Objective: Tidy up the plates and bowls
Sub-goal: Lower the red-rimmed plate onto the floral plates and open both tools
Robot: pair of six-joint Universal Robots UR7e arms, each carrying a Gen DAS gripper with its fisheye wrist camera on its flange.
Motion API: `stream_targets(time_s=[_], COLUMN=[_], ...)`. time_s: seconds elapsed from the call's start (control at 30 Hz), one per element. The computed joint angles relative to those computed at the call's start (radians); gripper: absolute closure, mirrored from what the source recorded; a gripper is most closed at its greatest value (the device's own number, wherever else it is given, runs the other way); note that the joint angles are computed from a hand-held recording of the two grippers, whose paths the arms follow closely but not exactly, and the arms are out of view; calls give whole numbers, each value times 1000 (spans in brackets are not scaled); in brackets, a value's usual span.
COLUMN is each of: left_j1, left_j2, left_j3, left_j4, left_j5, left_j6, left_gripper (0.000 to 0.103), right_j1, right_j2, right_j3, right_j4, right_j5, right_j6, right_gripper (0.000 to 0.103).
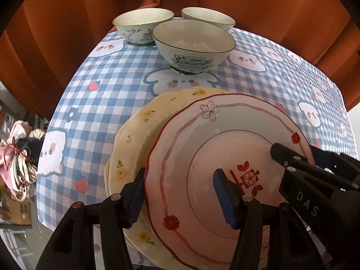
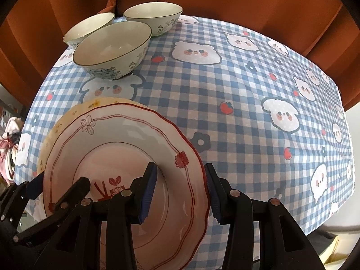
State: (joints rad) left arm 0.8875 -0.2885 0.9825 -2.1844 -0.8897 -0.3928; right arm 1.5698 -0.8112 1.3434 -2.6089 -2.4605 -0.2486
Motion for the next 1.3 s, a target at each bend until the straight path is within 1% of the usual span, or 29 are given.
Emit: stream_targets(time_s=[0.1,0.23,0.3,0.33,0.37,0.4,0.47,0.57,0.63,0.77,1.0,1.17,1.23,1.3], left_j1=[2,4,6,7,7,6,4,-1,-3,-1,-7,-7,-6,-5], left_j2=[-1,-1,1,1,1,2,4,3,-4,-16,-19,-12,-9,-7], left_j3=[1,0,-4,-4,-3,-3,-4,-1,11,21,22,20,21,23], left_j4=[-7,-9,-12,-16,-21,-22,-21,-20,-25,-30,0,-8,-24,-38], left_j5=[-4,-7,-12,-14,-15,-12,-3,13,19,13,75,116,121,120], left_j6=[4,3,-8,-15,-22,-26,-25,-29,-28,-43,-75,-68,-54,-29], left_gripper=[42,42,42,42,42,42,41,41,41,41,39,36,34,30], right_j1=[-3,-7,-3,-3,-3,-4,-7,-4,-6,-10,-15,-8,-5,-4], right_j2=[-5,-33,-46,-55,-61,-63,-70,-69,-70,-67,-57,-31,-20,-16], right_j3=[-1,19,37,42,46,47,50,55,54,51,33,18,12,14], right_j4=[12,25,-9,-8,-5,-3,12,4,13,29,70,34,19,4], right_j5=[12,53,57,64,70,65,76,69,73,80,117,120,112,104], right_j6=[12,21,5,4,5,6,14,1,7,20,44,1,-13,-27], right_gripper=[56,56,61,64,72,76,76,76,76,75,75,75,75,75])
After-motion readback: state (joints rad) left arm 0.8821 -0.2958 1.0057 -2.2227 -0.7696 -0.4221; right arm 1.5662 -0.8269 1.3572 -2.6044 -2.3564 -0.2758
